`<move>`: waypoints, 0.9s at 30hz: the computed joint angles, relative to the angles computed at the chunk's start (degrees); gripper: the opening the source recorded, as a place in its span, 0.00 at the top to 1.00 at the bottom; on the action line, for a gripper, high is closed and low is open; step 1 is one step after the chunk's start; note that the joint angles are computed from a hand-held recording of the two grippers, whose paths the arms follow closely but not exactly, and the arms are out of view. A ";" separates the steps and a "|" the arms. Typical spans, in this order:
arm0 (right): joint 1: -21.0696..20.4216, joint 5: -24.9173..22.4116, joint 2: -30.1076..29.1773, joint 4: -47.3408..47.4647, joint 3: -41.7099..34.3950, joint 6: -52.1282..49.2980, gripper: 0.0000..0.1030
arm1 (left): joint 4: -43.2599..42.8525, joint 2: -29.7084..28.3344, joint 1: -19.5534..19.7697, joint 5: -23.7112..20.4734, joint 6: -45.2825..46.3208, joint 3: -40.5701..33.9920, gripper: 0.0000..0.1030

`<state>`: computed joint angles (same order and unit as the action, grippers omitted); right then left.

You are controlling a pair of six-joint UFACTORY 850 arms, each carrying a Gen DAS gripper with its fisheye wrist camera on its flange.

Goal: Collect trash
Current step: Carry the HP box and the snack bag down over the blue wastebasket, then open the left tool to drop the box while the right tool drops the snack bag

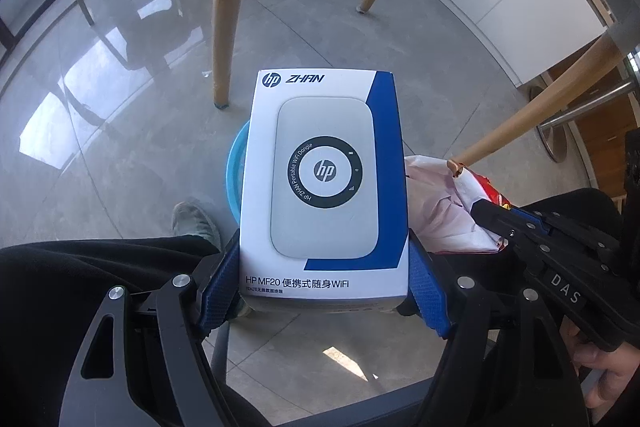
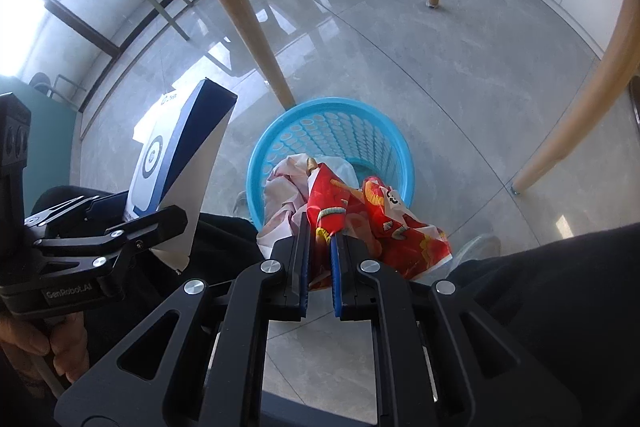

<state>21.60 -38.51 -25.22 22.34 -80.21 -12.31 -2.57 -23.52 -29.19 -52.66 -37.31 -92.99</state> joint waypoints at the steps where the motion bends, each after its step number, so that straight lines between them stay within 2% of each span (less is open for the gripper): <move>1: 0.04 -0.28 -0.59 -0.18 -0.44 0.48 0.93 | -0.06 -0.48 0.14 -0.27 0.14 -0.32 0.28; 15: 0.18 -5.33 -12.75 -0.48 -10.94 5.38 0.92 | -4.09 -8.75 3.01 -4.56 3.18 -5.58 0.28; 23: -0.04 -7.03 -17.87 -1.33 -15.95 8.92 0.92 | -7.20 -9.64 3.95 -4.15 5.77 -5.90 0.27; 25: -0.11 -6.93 -18.44 -1.04 -16.57 9.81 0.86 | -7.21 -9.66 4.02 -3.36 6.06 -5.77 0.25; 26: -0.36 -7.44 -18.99 -0.31 -17.02 9.78 0.83 | -5.84 -9.81 3.83 -3.57 5.37 -5.94 0.19; 27: -0.51 -7.93 -19.46 0.35 -17.36 10.03 0.72 | -4.18 -10.35 3.55 -3.83 4.37 -6.61 0.16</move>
<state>21.09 -46.44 -44.68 22.69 -97.57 -2.28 -6.75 -33.88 -25.64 -56.49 -32.94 -99.59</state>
